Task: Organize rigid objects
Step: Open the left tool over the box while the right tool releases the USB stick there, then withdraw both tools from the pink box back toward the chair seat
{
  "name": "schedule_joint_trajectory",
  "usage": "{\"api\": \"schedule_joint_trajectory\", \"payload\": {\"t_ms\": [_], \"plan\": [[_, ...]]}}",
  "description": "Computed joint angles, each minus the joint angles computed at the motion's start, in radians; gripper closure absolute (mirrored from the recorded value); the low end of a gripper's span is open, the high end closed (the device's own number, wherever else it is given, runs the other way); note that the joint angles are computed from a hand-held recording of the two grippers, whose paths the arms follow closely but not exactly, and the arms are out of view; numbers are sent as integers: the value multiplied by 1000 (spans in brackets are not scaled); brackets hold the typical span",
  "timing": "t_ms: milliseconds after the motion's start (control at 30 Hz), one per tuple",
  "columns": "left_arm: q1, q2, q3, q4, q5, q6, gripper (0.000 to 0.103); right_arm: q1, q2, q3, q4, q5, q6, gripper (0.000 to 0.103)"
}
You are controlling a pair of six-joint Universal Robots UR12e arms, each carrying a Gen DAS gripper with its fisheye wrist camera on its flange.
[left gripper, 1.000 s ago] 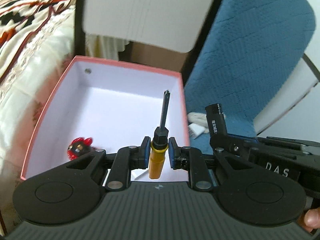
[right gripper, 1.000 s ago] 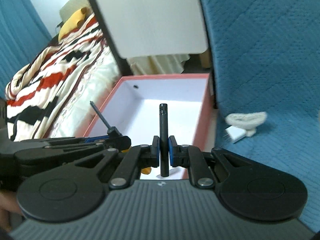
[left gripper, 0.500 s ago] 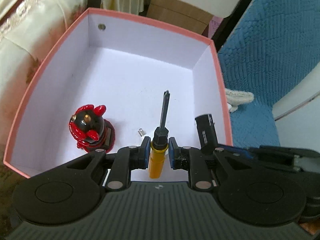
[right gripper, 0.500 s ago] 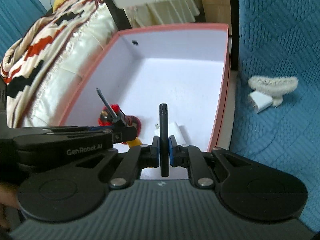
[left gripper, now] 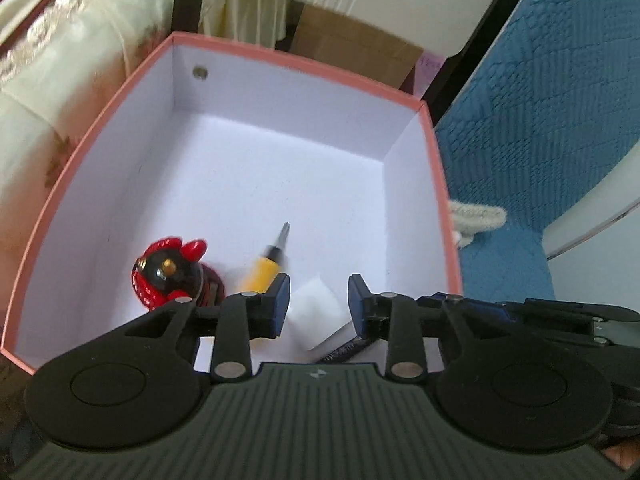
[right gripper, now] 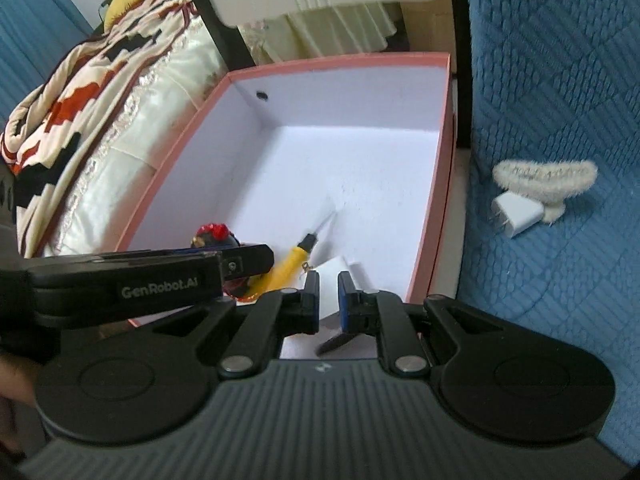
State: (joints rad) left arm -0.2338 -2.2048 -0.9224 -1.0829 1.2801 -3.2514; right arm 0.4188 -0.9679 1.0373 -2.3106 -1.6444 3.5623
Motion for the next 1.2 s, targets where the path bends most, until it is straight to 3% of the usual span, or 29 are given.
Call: {"api": "schedule_joint_trajectory", "payload": {"t_ms": [367,1200], "plan": [[-17,64,-59,125,-22,-1,66,10,-79,94,-113,-68,6,89],[-54,274,-328,357,-51,-10,66,81,-257,338,-287,-276,59,89]]}}
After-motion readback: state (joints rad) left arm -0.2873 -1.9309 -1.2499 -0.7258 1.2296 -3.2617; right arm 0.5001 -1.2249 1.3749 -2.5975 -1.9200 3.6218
